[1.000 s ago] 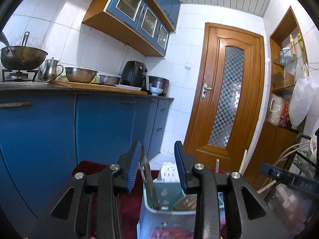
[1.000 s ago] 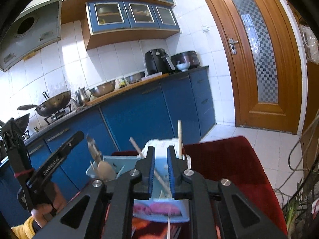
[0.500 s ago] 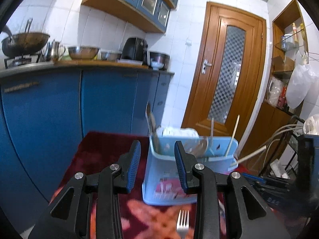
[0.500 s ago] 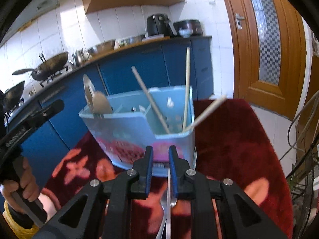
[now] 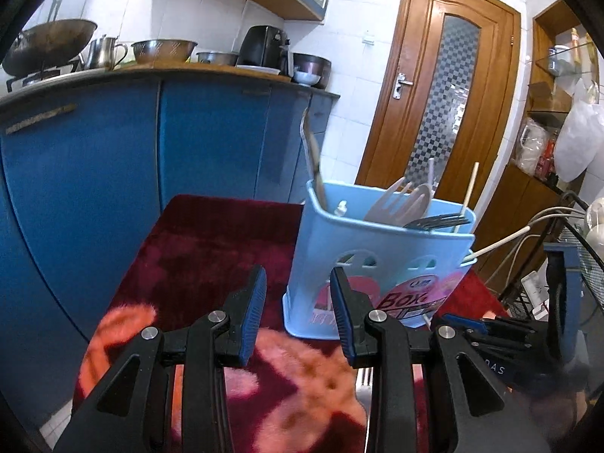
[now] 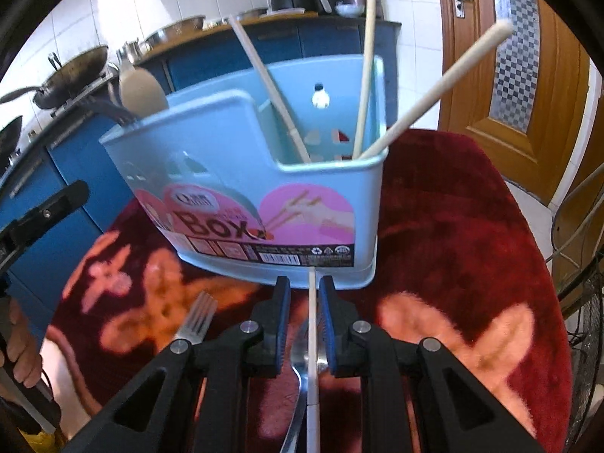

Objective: Organize utensils
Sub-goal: 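Move both open tools back down to the remaining forks on the cloth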

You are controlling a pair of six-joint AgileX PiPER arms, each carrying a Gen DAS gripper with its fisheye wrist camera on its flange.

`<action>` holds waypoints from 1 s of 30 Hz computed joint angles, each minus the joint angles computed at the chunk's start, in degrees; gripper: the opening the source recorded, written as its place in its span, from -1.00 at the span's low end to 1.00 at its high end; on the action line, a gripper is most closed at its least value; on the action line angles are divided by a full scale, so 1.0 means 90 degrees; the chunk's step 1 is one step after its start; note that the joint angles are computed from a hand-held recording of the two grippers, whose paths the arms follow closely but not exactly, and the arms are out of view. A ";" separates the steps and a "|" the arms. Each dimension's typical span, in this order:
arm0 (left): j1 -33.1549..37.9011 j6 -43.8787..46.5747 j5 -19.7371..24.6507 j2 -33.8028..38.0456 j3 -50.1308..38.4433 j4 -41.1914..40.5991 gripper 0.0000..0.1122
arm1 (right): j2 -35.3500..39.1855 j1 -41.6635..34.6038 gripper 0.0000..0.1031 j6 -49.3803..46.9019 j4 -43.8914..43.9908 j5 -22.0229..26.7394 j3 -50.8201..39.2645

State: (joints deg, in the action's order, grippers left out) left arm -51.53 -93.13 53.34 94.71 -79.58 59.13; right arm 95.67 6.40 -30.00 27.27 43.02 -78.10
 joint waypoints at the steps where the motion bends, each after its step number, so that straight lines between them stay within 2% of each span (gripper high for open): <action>1: 0.0021 -0.0028 -0.0026 -0.0015 0.0044 -0.0015 -0.37 | 0.0066 0.0054 -0.65 0.0153 -0.0181 0.0022 -0.0064; 10: 0.0187 -0.0046 -0.0214 -0.0037 0.0198 -0.0170 -0.37 | 0.0455 0.0270 -0.66 0.0883 -0.1059 0.0331 -0.0526; 12: 0.0215 -0.0031 -0.0254 -0.0051 0.0214 -0.0201 -0.37 | 0.0522 0.0270 -0.82 0.0960 -0.1117 0.0439 -0.0607; 15: 0.0226 -0.0008 -0.0261 -0.0036 0.0220 -0.0278 -0.37 | 0.0467 0.0218 -0.88 0.0900 -0.1065 0.0474 -0.0578; 27: 0.0109 0.0029 -0.0237 -0.0034 0.0212 -0.0421 -0.37 | -0.0626 -0.0438 -0.89 -0.0318 0.0466 0.0263 0.0344; 30: 0.0075 0.0009 -0.0239 -0.0017 0.0206 -0.0451 -0.37 | -0.1058 -0.0657 -0.89 -0.0757 0.0987 0.0043 0.0721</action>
State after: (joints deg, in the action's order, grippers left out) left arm -50.85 -93.05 51.18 94.55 -77.72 55.07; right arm 86.15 0.48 -36.81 36.16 43.42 -71.61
